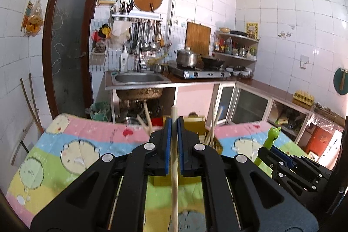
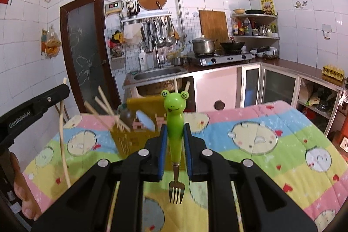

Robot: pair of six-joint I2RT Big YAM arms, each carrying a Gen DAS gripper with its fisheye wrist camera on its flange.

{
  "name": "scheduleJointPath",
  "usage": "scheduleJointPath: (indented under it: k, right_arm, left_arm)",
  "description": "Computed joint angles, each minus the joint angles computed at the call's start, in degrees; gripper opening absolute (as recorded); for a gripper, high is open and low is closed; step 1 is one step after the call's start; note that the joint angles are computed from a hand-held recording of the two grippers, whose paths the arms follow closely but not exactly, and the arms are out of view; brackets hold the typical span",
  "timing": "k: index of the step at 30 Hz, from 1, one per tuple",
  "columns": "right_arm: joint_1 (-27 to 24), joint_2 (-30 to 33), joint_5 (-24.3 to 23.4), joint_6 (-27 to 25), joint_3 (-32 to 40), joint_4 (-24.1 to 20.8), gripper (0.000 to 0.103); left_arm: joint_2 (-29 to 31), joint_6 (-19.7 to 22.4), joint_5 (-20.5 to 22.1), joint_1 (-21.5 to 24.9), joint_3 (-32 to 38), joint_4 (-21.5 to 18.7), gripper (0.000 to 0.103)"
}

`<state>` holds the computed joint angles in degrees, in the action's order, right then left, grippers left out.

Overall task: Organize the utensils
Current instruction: 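Lift the chopstick with the left tool while the right tool carries the fork over the holder, then open both tools over the yellow holder, dropping the fork and chopstick inside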

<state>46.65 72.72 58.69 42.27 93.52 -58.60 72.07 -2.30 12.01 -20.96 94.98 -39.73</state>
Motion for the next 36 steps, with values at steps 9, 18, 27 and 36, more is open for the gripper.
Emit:
scheduleJointPath:
  k: [9, 18, 27, 36]
  right_arm:
    - [-6.2, 3.6, -2.6, -12.3, 8.7, 8.0, 0.015]
    - [-11.8, 9.1, -9.0, -17.5, 15.7, 9.7, 0.015]
    - [-13.6, 9.1, -13.8, -15.6, 12.1, 8.9, 0.015]
    - [-15.1, 10.3, -17.0, -12.3, 10.2, 4.6, 0.015]
  left_arm:
    - [8.1, -1.4, -3.4, -1.8, 12.4, 5.9, 0.004]
    - [18.4, -1.8, -6.9, -3.6, 23.1, 10.7, 0.005]
    - [20.5, -0.9, -6.3, -3.9, 19.1, 12.4, 0.005]
    - [20.4, -0.5, -5.9, -2.7, 16.1, 9.2, 0.005]
